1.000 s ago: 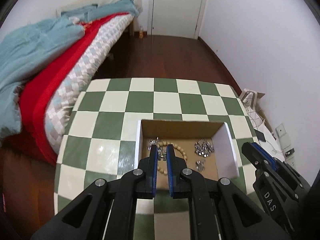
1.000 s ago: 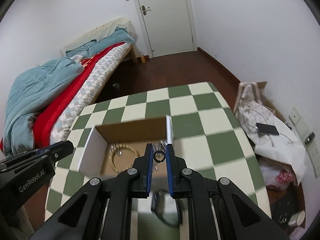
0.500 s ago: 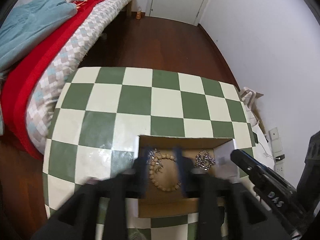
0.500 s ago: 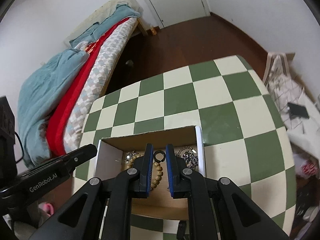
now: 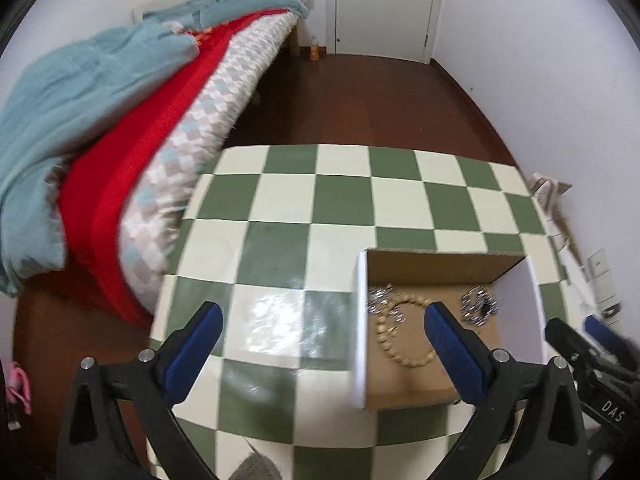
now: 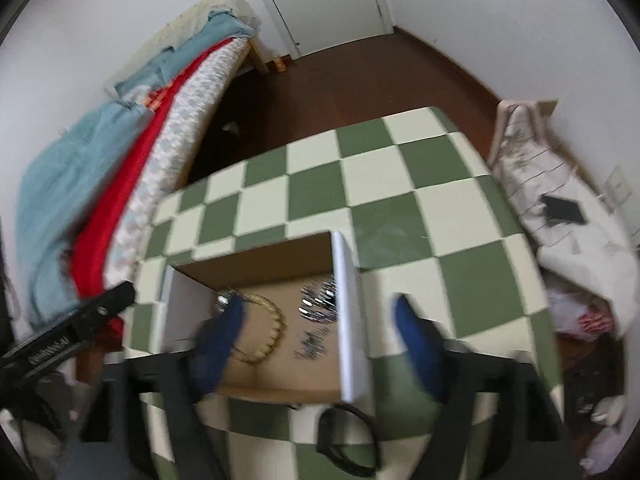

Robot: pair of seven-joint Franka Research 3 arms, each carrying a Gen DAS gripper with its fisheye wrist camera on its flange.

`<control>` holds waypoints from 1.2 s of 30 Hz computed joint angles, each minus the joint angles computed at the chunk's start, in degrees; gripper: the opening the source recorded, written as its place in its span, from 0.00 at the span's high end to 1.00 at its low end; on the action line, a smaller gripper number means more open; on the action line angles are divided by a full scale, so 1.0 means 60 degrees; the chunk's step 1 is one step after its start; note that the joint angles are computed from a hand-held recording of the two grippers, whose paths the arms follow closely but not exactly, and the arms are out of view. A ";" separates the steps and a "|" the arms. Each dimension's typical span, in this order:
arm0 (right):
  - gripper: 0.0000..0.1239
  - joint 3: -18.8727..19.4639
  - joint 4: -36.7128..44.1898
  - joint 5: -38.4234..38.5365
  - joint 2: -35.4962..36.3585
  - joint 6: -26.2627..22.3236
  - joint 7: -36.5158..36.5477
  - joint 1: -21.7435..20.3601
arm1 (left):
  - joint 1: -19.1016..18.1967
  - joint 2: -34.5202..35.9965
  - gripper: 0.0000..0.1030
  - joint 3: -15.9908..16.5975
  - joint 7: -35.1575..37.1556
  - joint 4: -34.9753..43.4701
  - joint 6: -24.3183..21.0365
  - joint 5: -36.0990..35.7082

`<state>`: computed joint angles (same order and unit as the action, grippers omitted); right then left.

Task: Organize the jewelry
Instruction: 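Open both grippers over the white box to drop ring and charm, then grasp the black watch band with the right gripper and lift it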

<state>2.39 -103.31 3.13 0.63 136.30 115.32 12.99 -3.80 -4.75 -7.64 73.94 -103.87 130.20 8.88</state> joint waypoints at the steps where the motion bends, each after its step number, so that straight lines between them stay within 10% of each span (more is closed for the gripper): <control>1: 0.23 0.0029 -0.0016 -0.0496 -0.0053 -0.0177 0.0243 0.0041 | 0.0004 -0.0096 0.00 -0.0028 -0.0089 -0.0125 0.0028 0.0204; 10: 0.17 0.0330 -0.0675 -0.2930 -0.0866 -0.0739 0.1285 0.0194 | 0.0129 -0.1572 0.00 -0.0404 -0.1856 -0.1820 0.0578 0.2602; 25: 0.19 0.0780 -0.3214 -0.1852 -0.1716 0.0238 0.1117 0.0122 | -0.0143 -0.2239 0.00 -0.0651 -0.2545 -0.3487 -0.0172 0.3343; 36: 0.58 0.0789 -0.2897 -0.2634 -0.1140 0.0192 0.1206 0.0408 | -0.0138 -0.2261 0.00 -0.0642 -0.2826 -0.3586 -0.0290 0.3793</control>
<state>7.13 -120.69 -12.68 -6.21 137.45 122.56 15.44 -4.63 -18.31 -11.49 56.98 -125.39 128.46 31.64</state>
